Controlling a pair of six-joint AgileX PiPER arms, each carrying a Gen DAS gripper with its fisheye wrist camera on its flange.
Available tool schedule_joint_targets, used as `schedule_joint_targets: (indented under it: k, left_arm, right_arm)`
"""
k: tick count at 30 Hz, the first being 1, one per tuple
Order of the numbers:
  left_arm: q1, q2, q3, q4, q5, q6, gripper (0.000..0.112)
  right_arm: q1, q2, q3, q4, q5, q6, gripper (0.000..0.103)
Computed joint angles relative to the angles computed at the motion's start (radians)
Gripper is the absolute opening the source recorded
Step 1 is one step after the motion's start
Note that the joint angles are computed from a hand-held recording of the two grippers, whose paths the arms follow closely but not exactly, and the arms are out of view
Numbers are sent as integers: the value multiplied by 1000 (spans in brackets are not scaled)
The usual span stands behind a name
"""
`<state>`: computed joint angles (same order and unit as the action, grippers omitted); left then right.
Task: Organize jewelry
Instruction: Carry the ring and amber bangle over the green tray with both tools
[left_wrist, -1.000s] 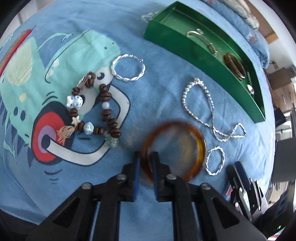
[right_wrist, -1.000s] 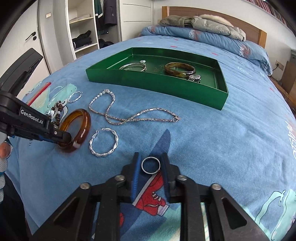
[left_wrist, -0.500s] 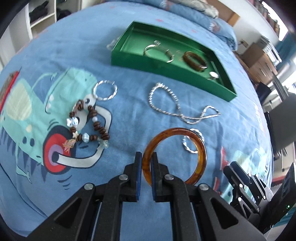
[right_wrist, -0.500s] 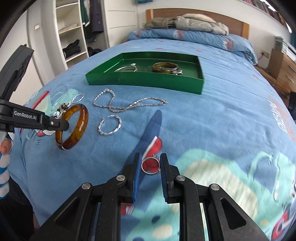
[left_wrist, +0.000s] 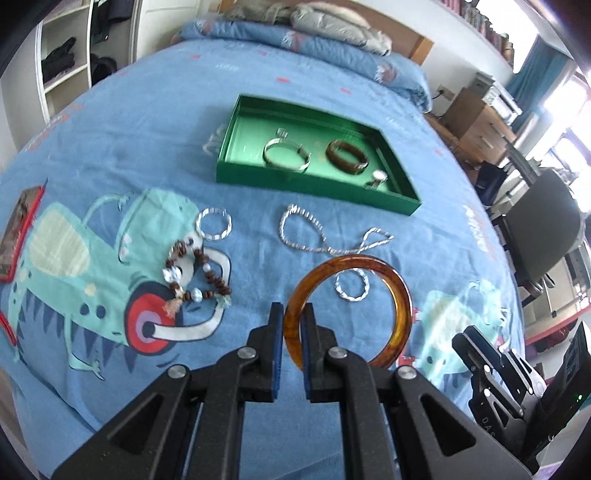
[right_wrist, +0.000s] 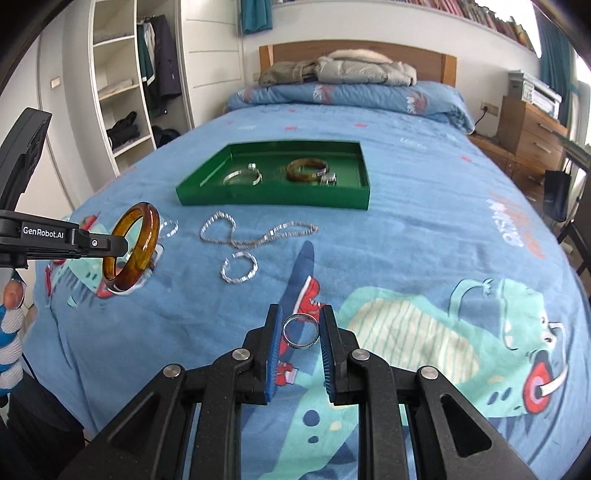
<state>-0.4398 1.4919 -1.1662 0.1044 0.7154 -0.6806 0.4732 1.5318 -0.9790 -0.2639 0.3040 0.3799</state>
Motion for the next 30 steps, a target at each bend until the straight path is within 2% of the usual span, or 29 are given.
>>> schedule_joint_targets:
  k: [7,14,19,24,28,30]
  left_arm:
    - [56,-53,-36,-24,16,87,8]
    - [174,2,-136,-94,25,219,8]
    - [239,124,-262,-118,32,288,8]
    - [278,318,-477,-120,71,333,8]
    - [289,495,-702,-114,142,352,8]
    - [294,607,-868,-116,208,367,8]
  right_arm:
    - [58,-32,-79,-147,71,161,20]
    - [60,39,-227,-117,114,111,20]
    - [30,155,-389,-23,136,-6,20]
    - [-15,320,-614,96,183,-137,20]
    - [-43,499,-873,157,266,-197,20]
    - [-55,601,-1038,184,334,-220,20]
